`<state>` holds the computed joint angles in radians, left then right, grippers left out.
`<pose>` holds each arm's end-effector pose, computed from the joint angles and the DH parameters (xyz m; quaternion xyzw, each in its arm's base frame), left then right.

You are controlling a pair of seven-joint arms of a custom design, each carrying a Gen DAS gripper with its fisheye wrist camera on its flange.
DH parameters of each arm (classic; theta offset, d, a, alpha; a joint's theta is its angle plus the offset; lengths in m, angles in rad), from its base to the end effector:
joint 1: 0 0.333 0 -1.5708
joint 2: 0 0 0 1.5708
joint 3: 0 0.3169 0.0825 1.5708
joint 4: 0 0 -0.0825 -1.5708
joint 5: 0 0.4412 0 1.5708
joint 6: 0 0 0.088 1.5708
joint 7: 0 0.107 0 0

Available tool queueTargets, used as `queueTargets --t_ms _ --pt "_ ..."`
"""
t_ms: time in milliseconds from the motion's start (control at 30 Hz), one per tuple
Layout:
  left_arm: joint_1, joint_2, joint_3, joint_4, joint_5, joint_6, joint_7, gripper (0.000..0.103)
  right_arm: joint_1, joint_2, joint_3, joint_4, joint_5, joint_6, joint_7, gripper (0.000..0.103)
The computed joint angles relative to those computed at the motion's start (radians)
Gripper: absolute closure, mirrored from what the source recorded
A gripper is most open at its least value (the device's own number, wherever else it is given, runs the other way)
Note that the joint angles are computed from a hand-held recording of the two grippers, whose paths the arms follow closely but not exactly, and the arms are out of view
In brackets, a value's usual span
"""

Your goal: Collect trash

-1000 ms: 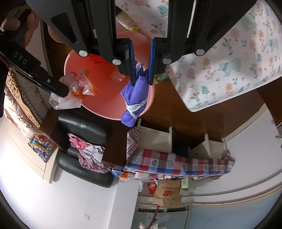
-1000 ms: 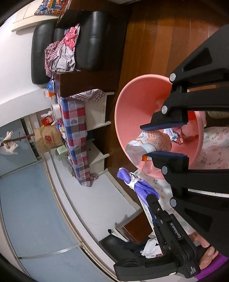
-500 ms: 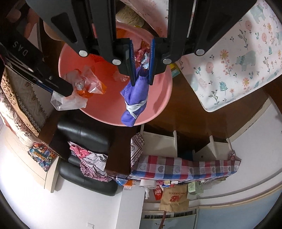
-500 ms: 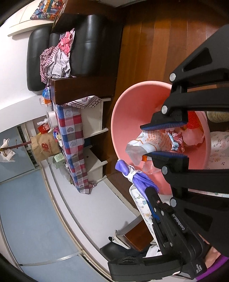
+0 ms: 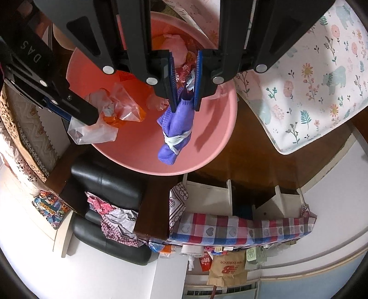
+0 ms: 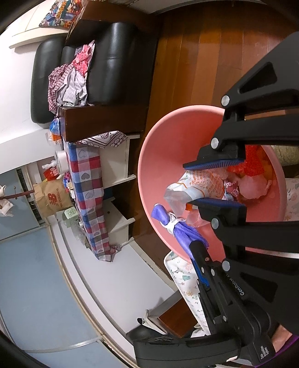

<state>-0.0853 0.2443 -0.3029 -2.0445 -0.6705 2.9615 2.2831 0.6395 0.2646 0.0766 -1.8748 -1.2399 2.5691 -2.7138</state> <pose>0.6375 -0.2073 0.3566 -0.4974 0.7878 -0.3372 0.1354 0.5180 0.4672 0.3803 -0.5177 0.7330 -0.2437 0.3678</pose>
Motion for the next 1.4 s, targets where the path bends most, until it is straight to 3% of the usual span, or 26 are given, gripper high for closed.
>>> queueTargets --t_ms 300,467,600,1000,1400 --pt "-0.004 0.011 0.001 0.006 0.011 0.01 -0.014 0.088 0.001 0.018 -0.005 0.017 0.035 -0.001 -0.025 0.074" --pt "-0.002 0.013 -0.002 0.006 0.015 0.013 -0.023 0.073 0.002 0.017 -0.008 0.013 0.042 0.004 -0.032 0.073" --pt "-0.002 0.009 -0.005 -0.002 0.017 0.028 -0.02 0.067 0.004 0.016 -0.01 0.012 0.038 0.005 -0.024 0.066" --pt "0.014 -0.016 -0.028 -0.024 -0.047 0.047 0.046 0.054 0.003 0.017 -0.009 0.009 0.038 0.014 -0.018 0.061" --pt "0.017 -0.043 -0.035 -0.039 -0.136 0.058 0.128 0.052 0.006 0.006 -0.008 0.0 0.019 0.015 0.004 0.059"
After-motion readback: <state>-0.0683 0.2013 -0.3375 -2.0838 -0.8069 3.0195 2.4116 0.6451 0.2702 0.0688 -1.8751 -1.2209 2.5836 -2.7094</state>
